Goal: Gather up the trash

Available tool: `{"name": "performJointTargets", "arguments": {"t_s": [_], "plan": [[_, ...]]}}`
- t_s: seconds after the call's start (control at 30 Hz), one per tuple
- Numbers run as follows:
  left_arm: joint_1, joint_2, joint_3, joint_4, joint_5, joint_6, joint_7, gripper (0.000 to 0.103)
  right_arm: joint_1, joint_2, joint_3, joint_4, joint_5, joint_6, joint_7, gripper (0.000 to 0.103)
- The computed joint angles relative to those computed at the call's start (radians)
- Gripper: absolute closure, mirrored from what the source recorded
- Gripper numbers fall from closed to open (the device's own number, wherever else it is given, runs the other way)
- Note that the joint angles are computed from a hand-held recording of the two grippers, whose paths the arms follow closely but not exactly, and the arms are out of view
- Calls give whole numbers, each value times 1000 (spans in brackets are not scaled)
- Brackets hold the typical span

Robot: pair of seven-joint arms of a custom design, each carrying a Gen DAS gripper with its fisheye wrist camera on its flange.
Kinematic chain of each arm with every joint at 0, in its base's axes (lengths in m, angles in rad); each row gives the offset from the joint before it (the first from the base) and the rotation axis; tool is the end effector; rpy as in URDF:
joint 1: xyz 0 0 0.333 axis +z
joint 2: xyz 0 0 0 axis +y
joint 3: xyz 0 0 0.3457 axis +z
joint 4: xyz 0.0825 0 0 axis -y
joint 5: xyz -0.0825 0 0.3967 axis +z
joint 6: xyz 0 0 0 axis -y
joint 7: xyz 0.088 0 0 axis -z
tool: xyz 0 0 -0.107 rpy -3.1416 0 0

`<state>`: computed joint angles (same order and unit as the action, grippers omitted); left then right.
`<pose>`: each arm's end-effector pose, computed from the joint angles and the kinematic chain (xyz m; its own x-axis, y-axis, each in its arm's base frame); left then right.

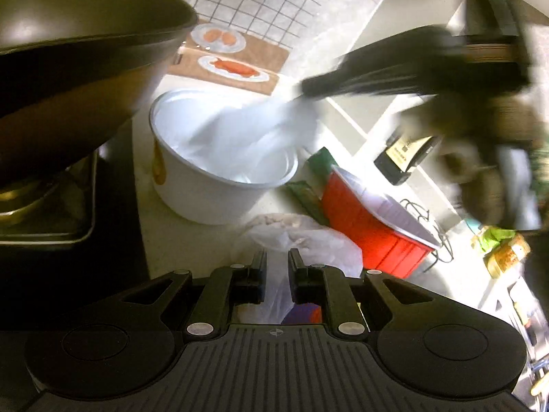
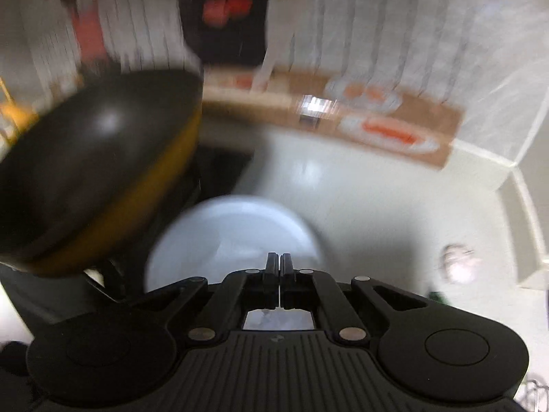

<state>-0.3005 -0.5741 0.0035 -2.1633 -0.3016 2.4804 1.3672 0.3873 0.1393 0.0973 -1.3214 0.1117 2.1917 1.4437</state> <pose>0.4004 -0.1208 0.7443 -0.1335 -0.8867 0.4426 -0.7111 -0.2254 -0.6660 0.5777 0.3013 0.7692 0.5564 -0.8300 -0.0391 -0.6279 -0.3892 -0.6739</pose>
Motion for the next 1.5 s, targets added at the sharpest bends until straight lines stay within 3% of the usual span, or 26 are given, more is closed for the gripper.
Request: {"name": "performJointTargets", "arguments": {"t_s": [0.17,0.33,0.5,0.67,0.83,0.97,1.07,1.17,1.4,1.5], "plan": [[-11,44,-23,53,28,24,45,87,-47,-141,-24,-114,-5,88,77,102],[21,92,-81,111,144,102,69,87,-116,-234,-29,-216,-172,143,237,102],[13,133,-83,159,153,100,47,87,-198,-308,-13,-325,-352,153,390,101],[-34,188,-51,227,49,47,85,87,-225,-383,-26,-433,-262,154,381,93],[1,286,-102,327,75,-30,87,87,-232,-461,-16,-546,-175,194,360,65],[29,328,-149,363,143,-77,81,87,-218,-488,-20,-594,-99,214,300,65],[31,321,-156,347,144,-71,87,87,-198,-449,-20,-552,-54,168,224,65],[27,308,-145,330,107,-78,99,87,-166,-339,-31,-428,25,46,139,65],[18,288,-127,301,52,-83,149,86,-132,-44,-27,-110,-100,-239,245,64],[20,284,-123,295,34,-85,155,78,-121,-9,-44,-86,-95,-268,273,50]]}}
